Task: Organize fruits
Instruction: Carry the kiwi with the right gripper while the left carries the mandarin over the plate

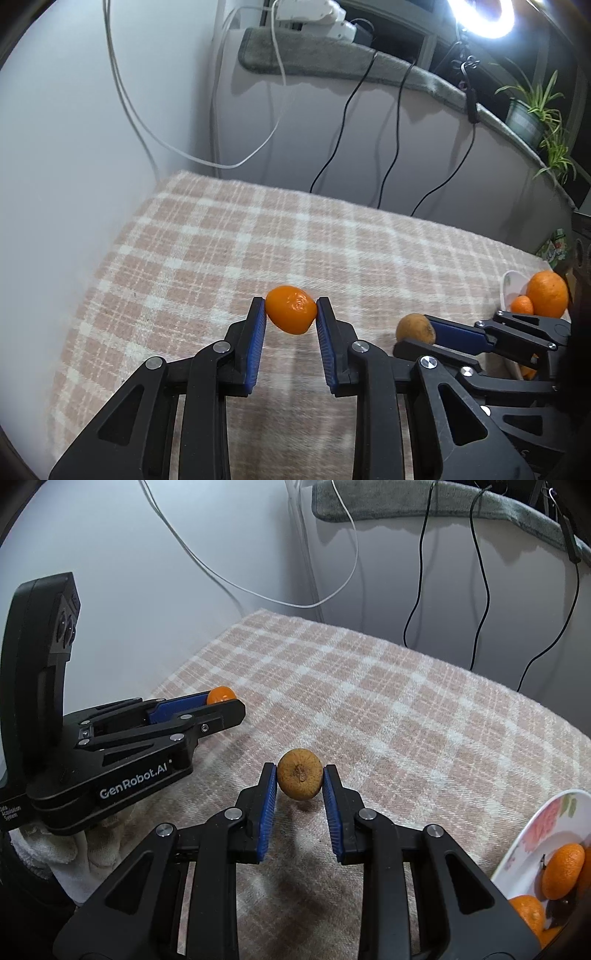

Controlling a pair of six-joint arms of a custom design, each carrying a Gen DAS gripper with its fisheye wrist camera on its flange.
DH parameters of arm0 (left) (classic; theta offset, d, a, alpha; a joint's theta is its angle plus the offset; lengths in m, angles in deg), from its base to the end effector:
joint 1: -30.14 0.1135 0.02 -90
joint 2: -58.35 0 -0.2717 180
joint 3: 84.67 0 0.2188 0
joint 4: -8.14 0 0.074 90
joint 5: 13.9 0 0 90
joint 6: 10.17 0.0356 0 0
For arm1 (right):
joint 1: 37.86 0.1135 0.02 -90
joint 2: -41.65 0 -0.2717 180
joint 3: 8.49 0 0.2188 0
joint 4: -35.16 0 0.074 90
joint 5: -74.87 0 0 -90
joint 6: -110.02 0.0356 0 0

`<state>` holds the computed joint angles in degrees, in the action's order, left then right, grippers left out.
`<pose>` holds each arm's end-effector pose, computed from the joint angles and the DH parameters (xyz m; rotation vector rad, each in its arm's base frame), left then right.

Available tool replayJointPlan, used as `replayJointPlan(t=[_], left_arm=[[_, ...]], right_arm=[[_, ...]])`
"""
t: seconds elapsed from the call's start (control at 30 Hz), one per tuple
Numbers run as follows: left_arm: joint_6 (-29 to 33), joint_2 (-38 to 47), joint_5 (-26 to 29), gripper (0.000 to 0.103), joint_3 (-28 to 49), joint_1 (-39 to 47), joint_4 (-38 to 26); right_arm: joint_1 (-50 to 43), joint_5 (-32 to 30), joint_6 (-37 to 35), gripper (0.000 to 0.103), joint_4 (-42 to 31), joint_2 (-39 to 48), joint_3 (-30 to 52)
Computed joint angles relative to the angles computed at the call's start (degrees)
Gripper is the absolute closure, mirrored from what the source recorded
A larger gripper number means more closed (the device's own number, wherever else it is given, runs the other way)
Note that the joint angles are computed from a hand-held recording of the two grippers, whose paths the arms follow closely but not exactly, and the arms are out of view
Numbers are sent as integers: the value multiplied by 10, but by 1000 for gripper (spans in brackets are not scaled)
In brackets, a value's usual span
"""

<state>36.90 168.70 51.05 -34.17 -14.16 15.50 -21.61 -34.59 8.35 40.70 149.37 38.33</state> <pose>0.2174 -0.1911 0.0948 -0.1506 2.3748 -0.1741 0.2561 0.0870 0.0926 -0.7370 2.4076 0.4621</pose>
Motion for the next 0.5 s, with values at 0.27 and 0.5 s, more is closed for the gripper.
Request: replayJointPlan(t=[0.27,0.5], left_arm=[[-6,-40,-29,77,8,-39,-26],[-10,-54,-51,77,22,-71,-48]], right_arm=[[-16,-13,-12,77,-13,-63,-27],[-46,-43,-25,77,-50,-119,-42]])
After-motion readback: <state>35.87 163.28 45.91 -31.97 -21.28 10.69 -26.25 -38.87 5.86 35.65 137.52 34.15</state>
